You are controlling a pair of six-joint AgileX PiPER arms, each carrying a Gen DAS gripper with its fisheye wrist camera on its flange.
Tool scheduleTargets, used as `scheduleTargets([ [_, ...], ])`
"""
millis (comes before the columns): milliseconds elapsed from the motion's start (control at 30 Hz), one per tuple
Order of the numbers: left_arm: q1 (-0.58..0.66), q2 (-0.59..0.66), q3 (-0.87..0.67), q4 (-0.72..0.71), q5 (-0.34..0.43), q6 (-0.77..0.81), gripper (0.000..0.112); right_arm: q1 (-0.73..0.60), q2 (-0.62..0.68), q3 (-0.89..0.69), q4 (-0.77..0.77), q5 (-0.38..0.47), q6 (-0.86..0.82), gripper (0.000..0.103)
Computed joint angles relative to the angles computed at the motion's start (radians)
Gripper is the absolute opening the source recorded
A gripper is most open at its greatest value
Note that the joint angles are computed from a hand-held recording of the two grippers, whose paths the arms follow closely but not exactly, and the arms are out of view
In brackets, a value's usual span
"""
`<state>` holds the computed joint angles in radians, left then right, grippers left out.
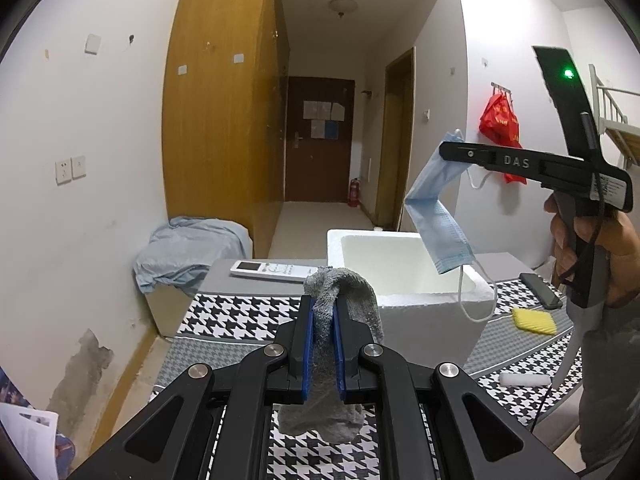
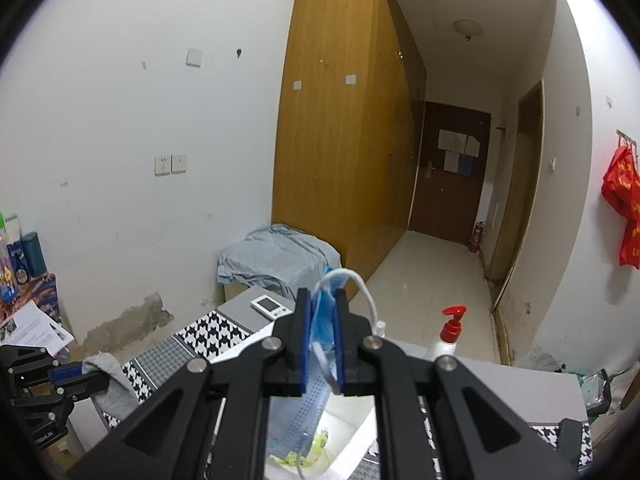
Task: Organize soft objects
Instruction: 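Lower the blue mask into the foam box and open the right tool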
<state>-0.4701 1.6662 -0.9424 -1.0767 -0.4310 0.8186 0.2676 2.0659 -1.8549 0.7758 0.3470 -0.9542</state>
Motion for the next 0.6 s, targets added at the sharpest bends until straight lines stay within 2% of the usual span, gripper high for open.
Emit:
scheduleTargets([
  [133, 0.001, 0.003, -0.002, -0.005, 0.002, 0.005, 0.01, 0.01, 0.054, -0.101, -0.178, 0.06, 0.163, 0.013],
  [233, 0.004, 0.004, -0.007, -0.017, 0.006, 0.018, 0.01, 0.009, 0.093, -0.167, -0.212, 0.115, 0.198, 0.013],
  [367, 0.001, 0.006, -0.013, -0.035, 0.004, 0.036, 0.01, 0.011, 0.168, -0.3, -0.315, 0.216, 0.295, 0.013],
  [433, 0.002, 0.008, -0.014, -0.036, 0.006, 0.036, 0.01, 0.021, 0.193, -0.34, -0.385, 0.24, 0.341, 0.013],
  [600, 0.005, 0.008, -0.018, -0.034, 0.013, 0.03, 0.01, 0.029, 0.29, -0.517, -0.463, 0.398, 0.402, 0.013],
])
